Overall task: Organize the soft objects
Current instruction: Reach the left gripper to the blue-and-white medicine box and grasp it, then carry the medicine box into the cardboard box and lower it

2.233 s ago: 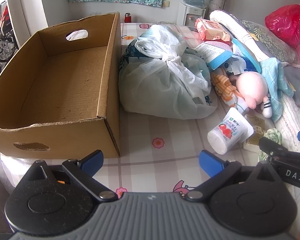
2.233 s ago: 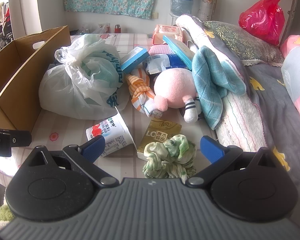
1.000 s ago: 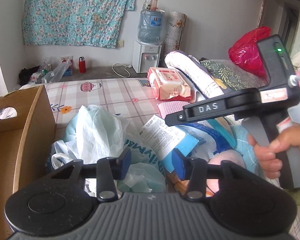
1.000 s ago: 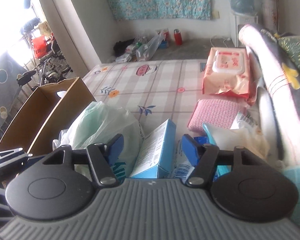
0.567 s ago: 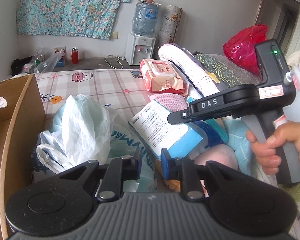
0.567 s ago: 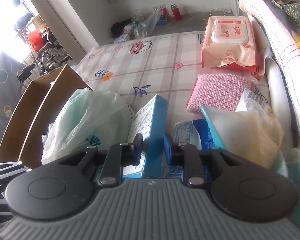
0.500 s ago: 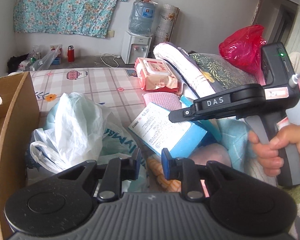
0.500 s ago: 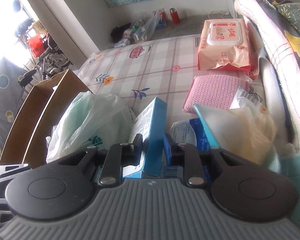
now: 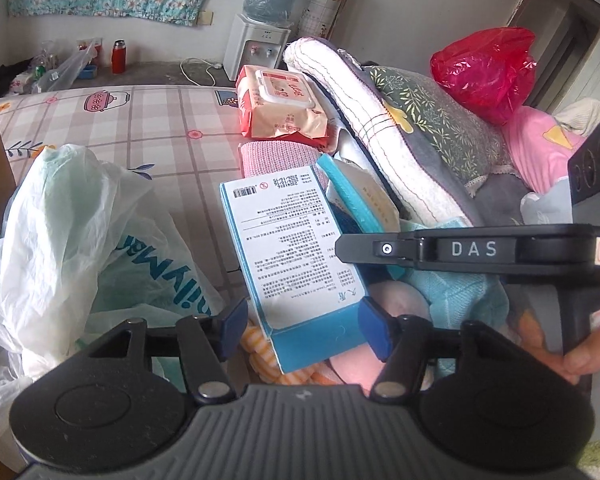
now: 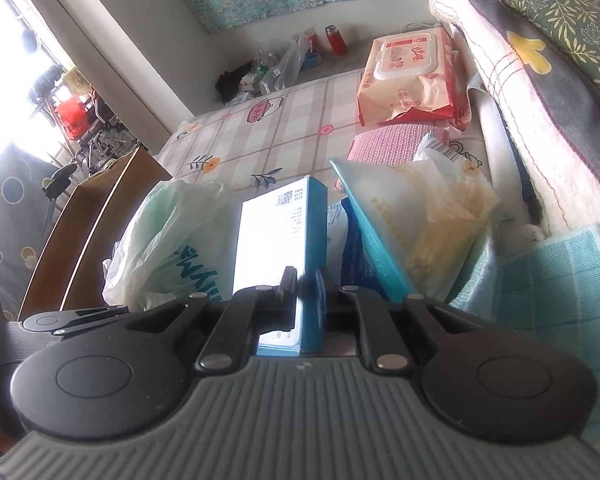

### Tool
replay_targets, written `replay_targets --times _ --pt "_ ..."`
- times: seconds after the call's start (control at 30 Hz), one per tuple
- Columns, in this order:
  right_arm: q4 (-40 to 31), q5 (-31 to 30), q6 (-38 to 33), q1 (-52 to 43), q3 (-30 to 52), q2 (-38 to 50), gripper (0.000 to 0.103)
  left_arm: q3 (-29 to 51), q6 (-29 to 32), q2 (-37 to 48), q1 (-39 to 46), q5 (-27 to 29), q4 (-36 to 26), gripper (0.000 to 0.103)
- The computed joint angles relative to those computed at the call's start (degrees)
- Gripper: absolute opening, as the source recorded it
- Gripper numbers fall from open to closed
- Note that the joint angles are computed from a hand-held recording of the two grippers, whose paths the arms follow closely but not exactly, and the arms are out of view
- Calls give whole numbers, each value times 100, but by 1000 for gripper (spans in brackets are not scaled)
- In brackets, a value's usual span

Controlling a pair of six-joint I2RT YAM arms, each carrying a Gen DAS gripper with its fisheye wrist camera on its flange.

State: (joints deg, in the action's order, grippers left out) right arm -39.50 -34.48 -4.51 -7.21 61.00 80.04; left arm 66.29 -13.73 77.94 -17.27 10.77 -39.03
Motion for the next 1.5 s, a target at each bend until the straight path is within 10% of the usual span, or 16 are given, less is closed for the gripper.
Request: replay_targets --times 0.53,1.07,1.5 --pt "61 -126 493 60 168 531 12 175 -176 504 -37 -215 247 61" --pt "-435 -388 1246 454 173 -737 19 72 353 -1383 497 -175 -485 61" --pt "817 761 3242 3719 1716 264 19 1120 2596 -1334 4984 1759 -1645 62"
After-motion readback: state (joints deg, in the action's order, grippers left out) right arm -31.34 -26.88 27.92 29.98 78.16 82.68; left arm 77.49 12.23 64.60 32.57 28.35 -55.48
